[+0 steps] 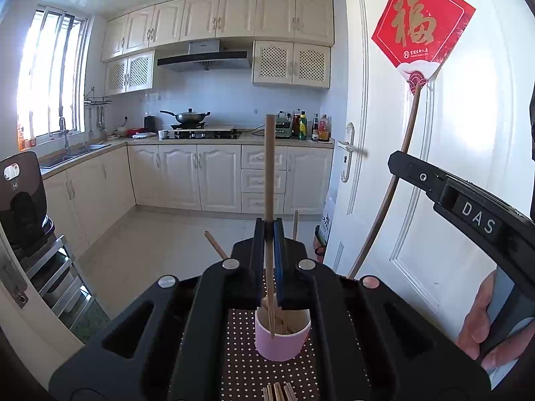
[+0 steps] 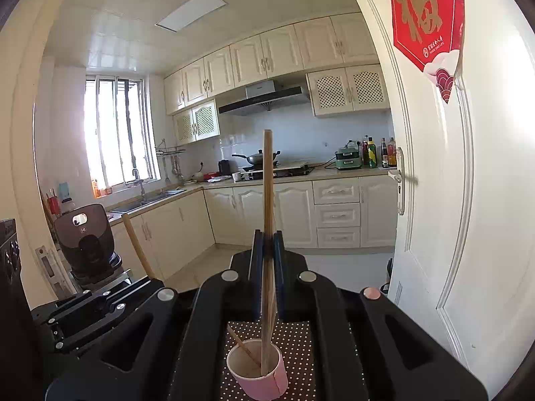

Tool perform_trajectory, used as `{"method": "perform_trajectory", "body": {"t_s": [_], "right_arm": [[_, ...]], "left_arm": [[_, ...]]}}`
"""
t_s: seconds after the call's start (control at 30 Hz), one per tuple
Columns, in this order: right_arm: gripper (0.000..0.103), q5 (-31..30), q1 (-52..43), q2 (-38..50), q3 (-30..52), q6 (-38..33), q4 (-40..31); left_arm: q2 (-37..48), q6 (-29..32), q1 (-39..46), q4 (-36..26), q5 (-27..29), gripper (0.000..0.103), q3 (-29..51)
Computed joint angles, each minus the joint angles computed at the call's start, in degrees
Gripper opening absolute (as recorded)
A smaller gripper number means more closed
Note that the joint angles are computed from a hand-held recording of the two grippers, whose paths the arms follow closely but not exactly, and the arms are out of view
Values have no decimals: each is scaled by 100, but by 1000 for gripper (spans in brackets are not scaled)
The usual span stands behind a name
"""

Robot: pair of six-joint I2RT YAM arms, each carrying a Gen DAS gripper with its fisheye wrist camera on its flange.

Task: Organize utensils
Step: 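Lower the left tool's chopstick into the cup while the right tool lowers its own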

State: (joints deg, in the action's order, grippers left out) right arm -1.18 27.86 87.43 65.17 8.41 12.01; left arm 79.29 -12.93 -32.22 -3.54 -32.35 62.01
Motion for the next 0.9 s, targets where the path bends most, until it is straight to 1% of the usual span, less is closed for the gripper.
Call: {"method": "perform_trajectory", "body": {"t_s": [0.23,0.47,0.67,0.9], "right_arm": [[5,-67,-8,365,119,-98,221],[5,-344,-124,894,395,-23,323],[5,-416,-105,1433,731,-84,202],[5,-413,-40,1847,1010,-106,-53]], "left_arm": [[303,-135,276,122,271,6,181],[691,-212,522,228,599,6,343],[998,-228,673,354,840,6,369],[1328,-366,845,401,1118,6,363]]}}
